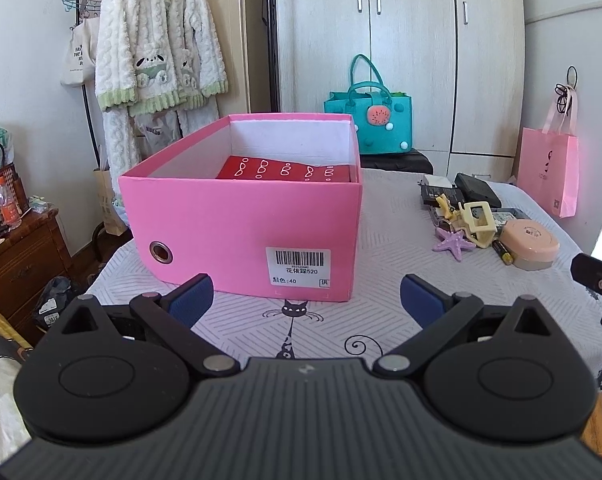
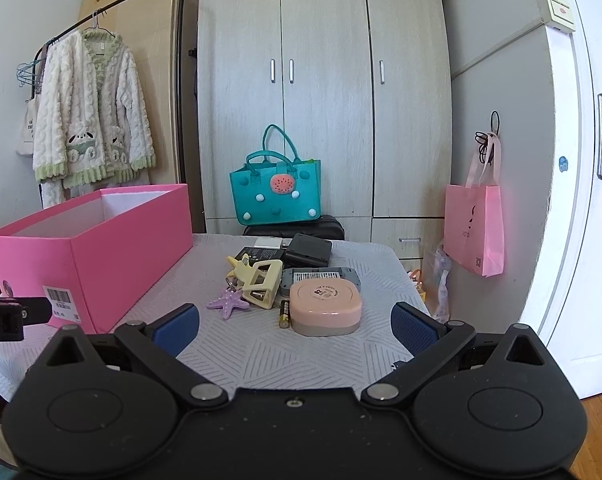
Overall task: Organize rigid objects
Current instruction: 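Tilt the left tool over the pink box while the right tool approaches the peach compact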
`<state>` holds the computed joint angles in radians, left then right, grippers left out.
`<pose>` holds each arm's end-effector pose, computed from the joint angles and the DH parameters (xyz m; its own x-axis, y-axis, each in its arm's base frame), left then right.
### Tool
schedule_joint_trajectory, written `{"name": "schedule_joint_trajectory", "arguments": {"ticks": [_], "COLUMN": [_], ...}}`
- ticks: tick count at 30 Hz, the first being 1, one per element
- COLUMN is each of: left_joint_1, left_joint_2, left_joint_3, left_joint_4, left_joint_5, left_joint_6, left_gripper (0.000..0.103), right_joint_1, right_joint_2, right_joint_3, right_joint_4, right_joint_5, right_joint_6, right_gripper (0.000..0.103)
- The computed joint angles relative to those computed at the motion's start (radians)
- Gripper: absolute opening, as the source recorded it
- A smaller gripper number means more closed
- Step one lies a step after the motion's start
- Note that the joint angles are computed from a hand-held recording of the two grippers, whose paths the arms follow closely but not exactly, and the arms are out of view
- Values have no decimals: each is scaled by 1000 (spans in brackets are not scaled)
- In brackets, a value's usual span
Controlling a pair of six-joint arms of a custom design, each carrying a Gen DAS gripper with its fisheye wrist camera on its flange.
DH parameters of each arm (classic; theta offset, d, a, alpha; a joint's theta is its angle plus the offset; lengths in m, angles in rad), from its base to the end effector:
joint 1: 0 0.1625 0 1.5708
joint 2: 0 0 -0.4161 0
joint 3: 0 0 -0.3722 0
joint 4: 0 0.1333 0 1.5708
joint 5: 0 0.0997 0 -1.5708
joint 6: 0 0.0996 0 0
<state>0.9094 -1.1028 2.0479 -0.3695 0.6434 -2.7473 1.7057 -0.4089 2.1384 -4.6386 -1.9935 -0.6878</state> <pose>-0.0786 -0.4477 0.1160 -0.6893 0.0162 -0.7243 0.6489 0.4585 -0.6072 0.1500 -0.4180 0.0365 -0.7200 0.0659 0.6908 -0.6317 0.3497 -0.6919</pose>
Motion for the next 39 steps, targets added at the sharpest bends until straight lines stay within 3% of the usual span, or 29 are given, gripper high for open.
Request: {"name": "schedule_joint_trajectory", "arguments": {"ticks": [4, 10, 12, 16, 21, 24, 27, 31, 34, 35, 37, 39], "left_joint_1": [10, 10, 14, 20, 65, 100, 149, 203, 231, 237, 248, 256], "left_joint_2": [1, -58, -64, -94, -90, -61, -51, 28, 89, 112, 172, 240], "left_joint_3": [-23, -77, -119, -138, -254, -334, -390, -589, -692, -729, -824, -942], "left_joint_4": [60, 234, 291, 166, 172, 171, 161, 407, 483, 515, 617, 773], "left_joint_5": [12, 109, 127, 88, 87, 74, 149, 172, 151, 140, 117, 105], "left_joint_6": [-26, 5, 66, 365, 528, 620, 672, 537, 547, 555, 545, 476], "left_gripper": [102, 102, 102, 102, 102, 101, 101, 100, 97, 94, 79, 70], "right_joint_1": [-16, -68, -82, -111, -124, -138, -153, -161, -164, -164, -166, -167], "right_joint_2": [-2, -56, -88, -146, -163, -181, -199, -196, -190, -190, -198, -206], "right_joint_3": [0, 26, 27, 13, -54, -79, -98, -127, -147, -152, -166, -178], "right_joint_4": [2, 24, 61, 185, 323, 413, 502, 567, 603, 620, 682, 732], "right_joint_5": [30, 192, 239, 303, 265, 259, 241, 195, 163, 151, 119, 102], "right_joint_6": [-14, -47, -51, -71, -113, -84, -22, -9, -1, 4, 21, 37], "right_gripper": [103, 103, 103, 103, 103, 103, 103, 103, 103, 103, 103, 103]}}
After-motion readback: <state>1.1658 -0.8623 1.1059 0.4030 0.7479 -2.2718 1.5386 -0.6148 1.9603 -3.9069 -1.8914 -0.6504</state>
